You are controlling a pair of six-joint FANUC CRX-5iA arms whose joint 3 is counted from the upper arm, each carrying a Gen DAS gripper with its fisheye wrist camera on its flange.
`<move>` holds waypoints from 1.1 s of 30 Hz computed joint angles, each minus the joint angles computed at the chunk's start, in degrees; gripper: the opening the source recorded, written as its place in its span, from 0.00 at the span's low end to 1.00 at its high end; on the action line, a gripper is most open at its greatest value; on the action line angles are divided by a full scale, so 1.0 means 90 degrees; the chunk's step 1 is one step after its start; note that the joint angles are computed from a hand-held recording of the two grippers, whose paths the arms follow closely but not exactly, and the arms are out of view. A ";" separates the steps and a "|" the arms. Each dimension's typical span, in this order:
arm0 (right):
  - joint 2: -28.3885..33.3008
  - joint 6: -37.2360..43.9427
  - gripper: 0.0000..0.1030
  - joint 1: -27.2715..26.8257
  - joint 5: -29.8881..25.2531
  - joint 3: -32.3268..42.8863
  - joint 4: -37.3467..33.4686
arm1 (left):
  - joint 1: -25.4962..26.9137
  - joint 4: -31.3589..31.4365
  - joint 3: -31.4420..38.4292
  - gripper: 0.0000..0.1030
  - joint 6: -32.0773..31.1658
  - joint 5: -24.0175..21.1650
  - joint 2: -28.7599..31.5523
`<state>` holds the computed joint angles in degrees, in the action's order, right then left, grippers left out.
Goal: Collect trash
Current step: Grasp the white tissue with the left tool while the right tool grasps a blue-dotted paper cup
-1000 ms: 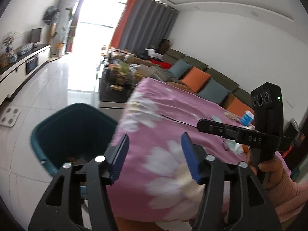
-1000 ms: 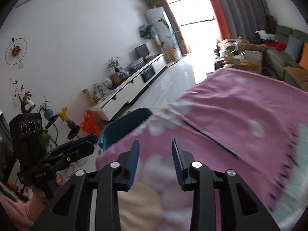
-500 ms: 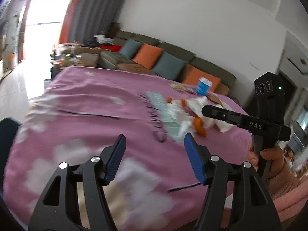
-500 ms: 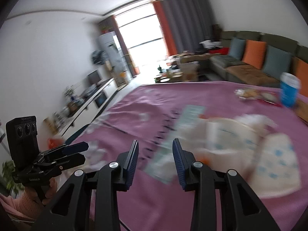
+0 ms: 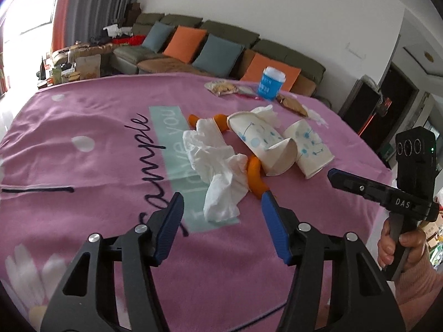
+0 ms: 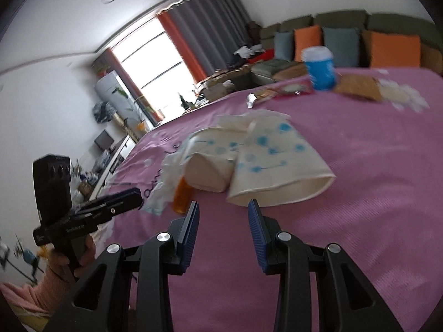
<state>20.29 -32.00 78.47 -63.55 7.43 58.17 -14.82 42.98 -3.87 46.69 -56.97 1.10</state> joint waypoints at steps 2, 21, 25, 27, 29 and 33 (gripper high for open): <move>-0.0129 -0.0430 0.33 -0.0063 0.0120 -0.0267 0.0172 | -0.0112 -0.0303 0.0277 0.52 0.0271 -0.0078 0.0193; -0.0614 -0.2828 0.05 -0.0417 0.0759 -0.1459 0.1279 | -0.0181 -0.0388 0.0583 0.06 0.0411 -0.0326 0.0595; -0.0511 -0.2357 0.02 -0.0351 0.0543 -0.1221 0.1250 | -0.0054 -0.0035 0.0280 0.06 0.0100 -0.0194 0.0368; -0.0484 -0.2169 0.02 -0.0343 0.0458 -0.1131 0.1251 | 0.0047 0.0154 0.0132 0.06 -0.0080 -0.0179 0.0236; -0.0434 -0.1950 0.02 -0.0292 0.0306 -0.1006 0.1250 | 0.0144 0.0296 0.0036 0.06 -0.0209 -0.0193 0.0138; -0.0377 -0.1591 0.02 -0.0229 0.0145 -0.0811 0.1264 | 0.0351 0.0557 -0.0204 0.05 -0.0398 -0.0141 -0.0101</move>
